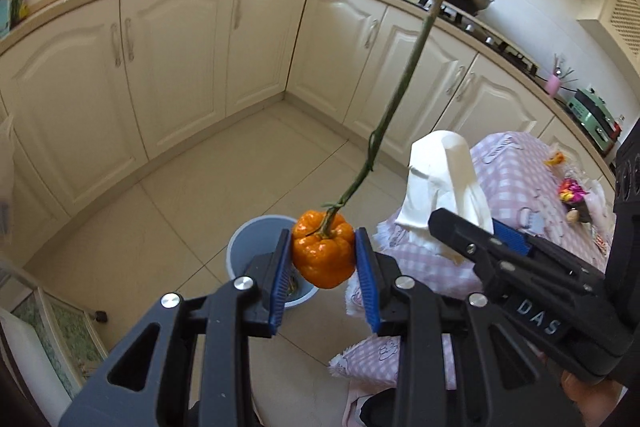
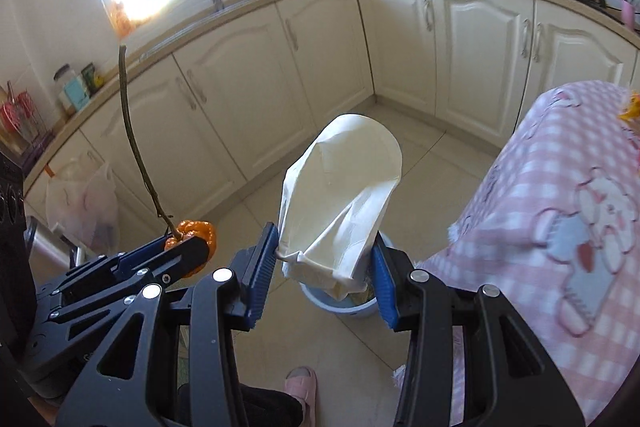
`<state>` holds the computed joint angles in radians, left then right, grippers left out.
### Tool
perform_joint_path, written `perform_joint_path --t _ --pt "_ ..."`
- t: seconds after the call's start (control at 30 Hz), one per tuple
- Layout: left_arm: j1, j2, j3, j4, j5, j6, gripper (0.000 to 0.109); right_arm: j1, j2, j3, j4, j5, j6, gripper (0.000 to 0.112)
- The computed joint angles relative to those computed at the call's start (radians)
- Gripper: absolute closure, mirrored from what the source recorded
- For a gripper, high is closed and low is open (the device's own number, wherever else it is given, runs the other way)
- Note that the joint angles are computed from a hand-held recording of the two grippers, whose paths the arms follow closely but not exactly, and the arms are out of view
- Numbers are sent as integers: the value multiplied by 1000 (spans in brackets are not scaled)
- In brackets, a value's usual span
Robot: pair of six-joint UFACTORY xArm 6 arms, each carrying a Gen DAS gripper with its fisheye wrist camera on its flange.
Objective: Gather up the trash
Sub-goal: 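Carry the pepper and tissue over the blue bucket and release both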
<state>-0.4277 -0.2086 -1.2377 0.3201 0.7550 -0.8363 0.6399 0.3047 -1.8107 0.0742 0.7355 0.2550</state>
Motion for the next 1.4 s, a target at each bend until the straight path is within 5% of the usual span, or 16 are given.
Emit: perform_joint_path --t 0.4,0.7,0.8,0.87,1.4 --pt "88 127 38 -154 -71 120 78 -6 179 -117 -44 98 24 71" --pt "118 323 -101 -247 -93 216 77 -32 244 -166 -90 97 48 70" --pt "125 366 -145 -240 -93 197 68 -41 263 -183 -89 99 49 70" --pt "129 390 -174 -206 -88 161 48 -44 290 -219 -84 111 47 70" --pt "157 309 -75 -143 -81 82 45 -21 415 -396 -29 183 13 69"
